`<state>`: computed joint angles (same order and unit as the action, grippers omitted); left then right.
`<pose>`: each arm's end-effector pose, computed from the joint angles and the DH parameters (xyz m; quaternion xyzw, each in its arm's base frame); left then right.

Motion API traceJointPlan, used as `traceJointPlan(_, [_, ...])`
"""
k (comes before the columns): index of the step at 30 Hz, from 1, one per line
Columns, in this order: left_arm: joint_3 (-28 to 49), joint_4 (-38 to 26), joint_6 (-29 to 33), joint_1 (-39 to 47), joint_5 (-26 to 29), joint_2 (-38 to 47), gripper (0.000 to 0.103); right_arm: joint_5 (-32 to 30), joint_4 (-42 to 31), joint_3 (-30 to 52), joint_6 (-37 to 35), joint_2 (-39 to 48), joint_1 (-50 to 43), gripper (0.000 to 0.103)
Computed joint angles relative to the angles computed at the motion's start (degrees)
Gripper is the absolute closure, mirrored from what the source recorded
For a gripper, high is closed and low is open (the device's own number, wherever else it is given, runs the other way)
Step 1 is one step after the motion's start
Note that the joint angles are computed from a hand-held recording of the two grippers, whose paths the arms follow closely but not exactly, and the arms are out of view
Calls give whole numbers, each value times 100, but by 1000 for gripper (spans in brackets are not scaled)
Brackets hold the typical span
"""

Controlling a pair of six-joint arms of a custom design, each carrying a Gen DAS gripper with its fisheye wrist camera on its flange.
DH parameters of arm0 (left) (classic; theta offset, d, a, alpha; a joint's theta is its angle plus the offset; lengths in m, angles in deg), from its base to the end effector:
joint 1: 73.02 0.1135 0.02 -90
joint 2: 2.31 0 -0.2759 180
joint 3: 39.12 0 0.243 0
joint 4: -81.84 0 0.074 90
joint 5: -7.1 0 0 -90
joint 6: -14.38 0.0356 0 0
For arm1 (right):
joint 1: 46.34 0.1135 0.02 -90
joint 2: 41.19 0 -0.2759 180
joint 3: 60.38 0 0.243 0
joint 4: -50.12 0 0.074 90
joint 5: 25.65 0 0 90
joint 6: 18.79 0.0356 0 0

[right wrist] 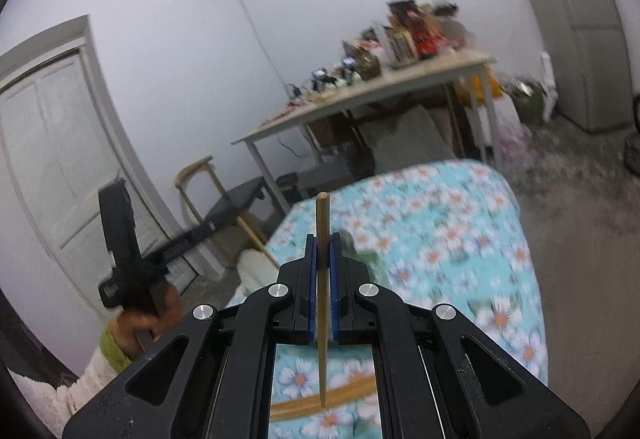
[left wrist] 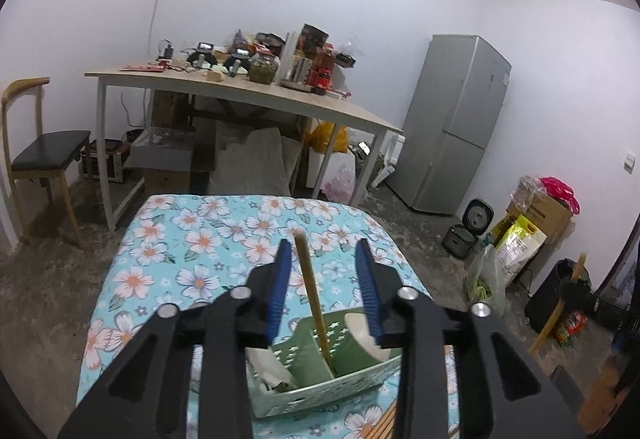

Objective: Organize utensils
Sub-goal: 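Lower the chopsticks into the holder and open both tools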

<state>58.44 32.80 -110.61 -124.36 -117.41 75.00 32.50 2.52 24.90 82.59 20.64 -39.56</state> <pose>0.1894 -0.2044 0.4170 -0.0326 0.8351 -0.1464 0.5293 0.2041 0.0432 0.4108 -0.1166 0.8125 0.3099 0.4798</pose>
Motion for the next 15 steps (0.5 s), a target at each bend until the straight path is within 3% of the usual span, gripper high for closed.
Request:
traceJointPlan(6, [-515, -273, -378, -565, -980, -608, 58, 459, 369, 943, -226, 525, 790, 99])
traceJointPlan(15, [-1093, -1901, -2207, -1573, -2101, -1220, 51, 1372, 700, 2024, -1217, 1471, 2043, 99])
